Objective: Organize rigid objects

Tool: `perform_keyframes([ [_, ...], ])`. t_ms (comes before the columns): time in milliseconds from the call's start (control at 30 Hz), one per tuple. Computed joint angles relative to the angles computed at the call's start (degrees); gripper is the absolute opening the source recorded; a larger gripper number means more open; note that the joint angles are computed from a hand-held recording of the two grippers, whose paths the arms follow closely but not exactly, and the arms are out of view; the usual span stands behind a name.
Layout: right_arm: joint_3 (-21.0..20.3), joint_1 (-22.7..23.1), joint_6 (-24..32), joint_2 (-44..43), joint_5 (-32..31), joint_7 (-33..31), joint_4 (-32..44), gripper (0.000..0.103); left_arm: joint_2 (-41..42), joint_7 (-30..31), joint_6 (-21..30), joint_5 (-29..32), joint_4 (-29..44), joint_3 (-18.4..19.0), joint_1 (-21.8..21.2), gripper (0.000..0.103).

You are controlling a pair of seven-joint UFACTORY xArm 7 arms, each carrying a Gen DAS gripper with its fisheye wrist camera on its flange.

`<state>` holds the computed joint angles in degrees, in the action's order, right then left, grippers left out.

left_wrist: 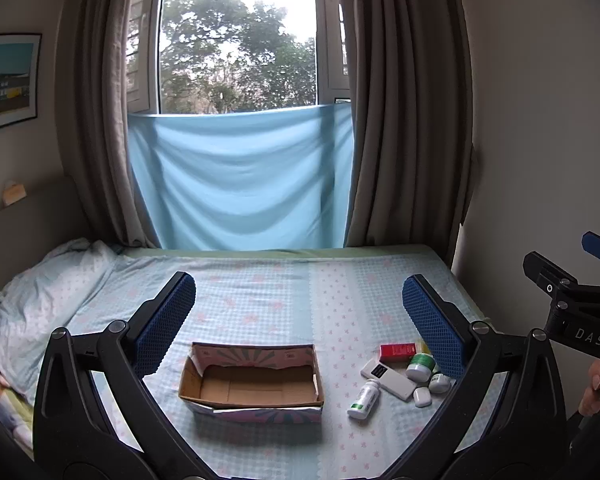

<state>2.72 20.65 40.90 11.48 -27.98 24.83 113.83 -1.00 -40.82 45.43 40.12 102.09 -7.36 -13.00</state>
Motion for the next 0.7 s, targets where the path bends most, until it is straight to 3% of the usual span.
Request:
perform_keyframes([
  [700,-0.1,-0.2,-1.6,0.3,0.8,0.4,-0.7,0.103,0.0,0.3,-1.3,-0.4,-0.4,0.4,0.4,0.103],
])
